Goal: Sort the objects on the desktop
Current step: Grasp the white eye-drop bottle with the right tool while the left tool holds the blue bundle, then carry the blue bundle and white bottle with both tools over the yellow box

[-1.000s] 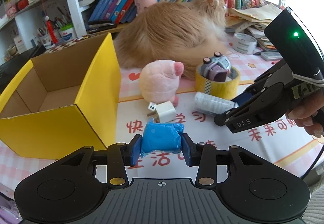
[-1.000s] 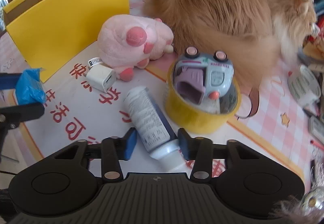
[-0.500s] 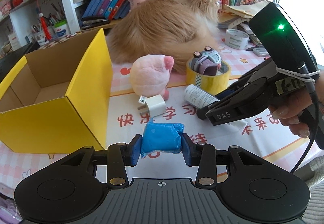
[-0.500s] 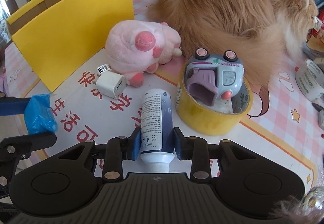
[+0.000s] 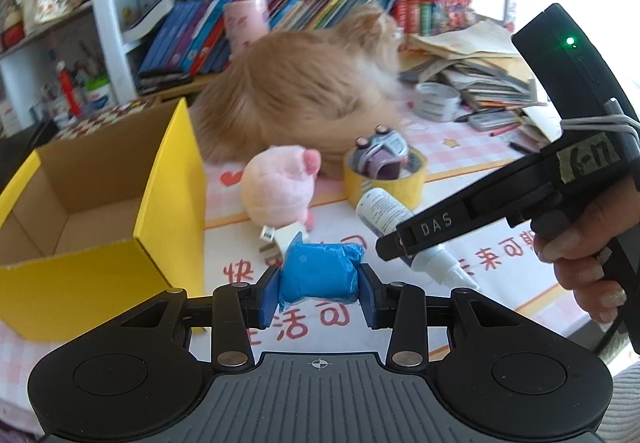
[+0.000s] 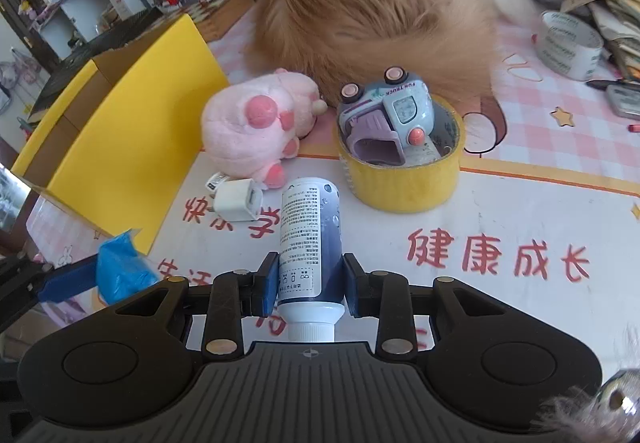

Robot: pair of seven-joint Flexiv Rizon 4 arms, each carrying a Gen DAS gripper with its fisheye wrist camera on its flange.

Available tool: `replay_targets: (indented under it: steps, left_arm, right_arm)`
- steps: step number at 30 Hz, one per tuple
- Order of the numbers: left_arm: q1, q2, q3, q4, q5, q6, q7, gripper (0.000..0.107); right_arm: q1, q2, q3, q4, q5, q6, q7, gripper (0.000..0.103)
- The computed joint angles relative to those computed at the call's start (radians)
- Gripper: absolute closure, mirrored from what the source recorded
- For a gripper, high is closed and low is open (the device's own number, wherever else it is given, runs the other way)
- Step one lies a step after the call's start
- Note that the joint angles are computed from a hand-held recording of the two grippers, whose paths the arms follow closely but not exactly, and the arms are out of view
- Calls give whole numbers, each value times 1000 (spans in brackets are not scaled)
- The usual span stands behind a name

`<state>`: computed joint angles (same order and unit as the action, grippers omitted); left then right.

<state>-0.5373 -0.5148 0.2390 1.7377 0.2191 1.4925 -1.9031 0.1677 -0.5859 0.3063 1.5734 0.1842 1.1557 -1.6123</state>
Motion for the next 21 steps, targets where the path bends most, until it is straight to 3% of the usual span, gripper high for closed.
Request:
replay_targets:
  steps: [8, 15, 21]
  left_arm:
    - [154, 48, -175, 100, -76, 115, 202, 68]
    - [325, 95, -371, 221, -159, 207, 373, 68]
    - [479, 166, -523, 363, -236, 254, 449, 68]
  right_arm:
    - [105, 95, -99, 179, -103, 153, 198, 73]
    - [218, 175, -217, 335, -293, 278, 424, 73]
    - [364, 242, -374, 460, -481, 350, 667, 73]
